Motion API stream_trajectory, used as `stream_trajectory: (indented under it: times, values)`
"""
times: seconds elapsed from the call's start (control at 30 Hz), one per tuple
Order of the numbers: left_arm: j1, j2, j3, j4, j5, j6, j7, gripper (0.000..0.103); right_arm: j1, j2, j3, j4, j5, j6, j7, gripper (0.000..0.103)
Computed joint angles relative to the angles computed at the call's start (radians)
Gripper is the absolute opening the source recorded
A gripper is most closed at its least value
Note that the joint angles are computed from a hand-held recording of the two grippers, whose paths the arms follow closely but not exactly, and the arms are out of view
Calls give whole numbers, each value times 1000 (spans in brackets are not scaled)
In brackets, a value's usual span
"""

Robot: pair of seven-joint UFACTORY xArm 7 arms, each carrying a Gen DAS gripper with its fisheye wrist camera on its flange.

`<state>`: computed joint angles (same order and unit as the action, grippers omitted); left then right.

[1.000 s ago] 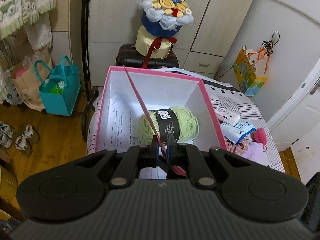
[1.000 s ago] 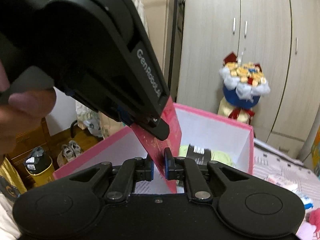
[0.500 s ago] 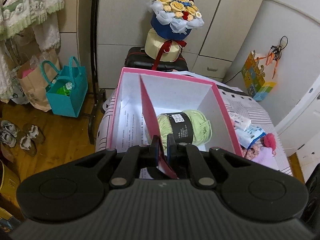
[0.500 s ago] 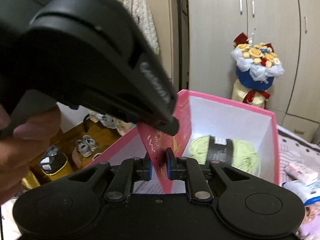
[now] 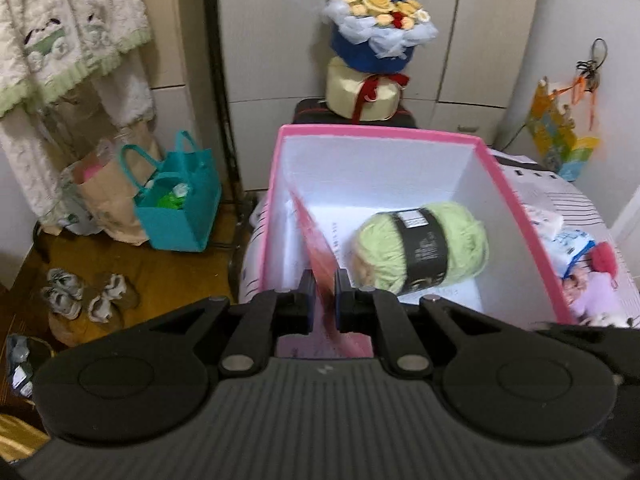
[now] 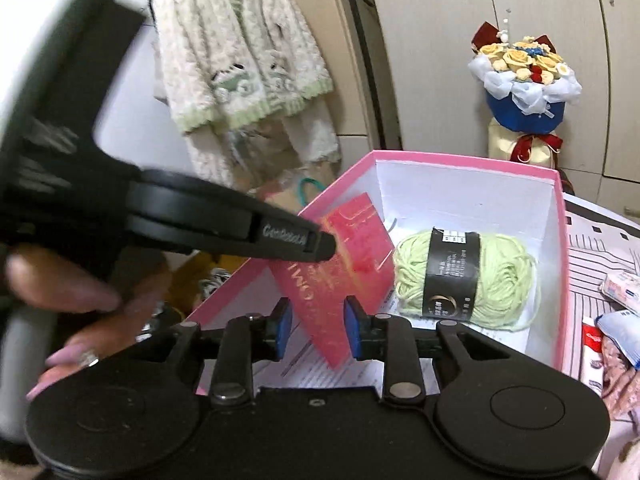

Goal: Organize soft objects
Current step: 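Open the left tool and withdraw it from the box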

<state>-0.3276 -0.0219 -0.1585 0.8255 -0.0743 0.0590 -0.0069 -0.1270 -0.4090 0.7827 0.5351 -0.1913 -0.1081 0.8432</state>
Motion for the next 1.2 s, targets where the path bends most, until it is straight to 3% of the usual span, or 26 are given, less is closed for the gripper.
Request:
stream_trajectory:
  times: [0.13, 0.2, 0.3, 0.57, 0.7, 0.83, 1.07, 1.2]
  values:
    - [16, -57, -5, -58, 55, -36, -59, 27, 258, -39, -260, -71, 26, 4, -63, 34]
    - [-26, -110, 27, -97, 1, -41, -12, 38, 336, -73, -345, -92, 40, 31, -99, 35]
    - [-131, -193, 105, -144, -111, -17, 101, 44, 354, -165, -368, -119, 39, 103, -129, 44]
    - [-120, -423, 57, -252, -73, 45, 95, 57, 466, -392, -471, -186, 73, 272, -181, 54]
    - [-198, -525, 100, -290, -89, 101, 122, 61, 509, -506, -502, -211, 87, 363, -223, 64]
    - [-268, -625, 116, -326, -132, 163, 132, 67, 610, -644, -566, -246, 113, 479, -330, 70]
    - [-342, -741, 65, -372, -147, 207, 139, 74, 665, -925, -556, -305, 170, 687, -418, 76]
    - [-381, -739, 43, -383, -151, 198, 125, 77, 669, -1087, -529, -349, 186, 812, -429, 85]
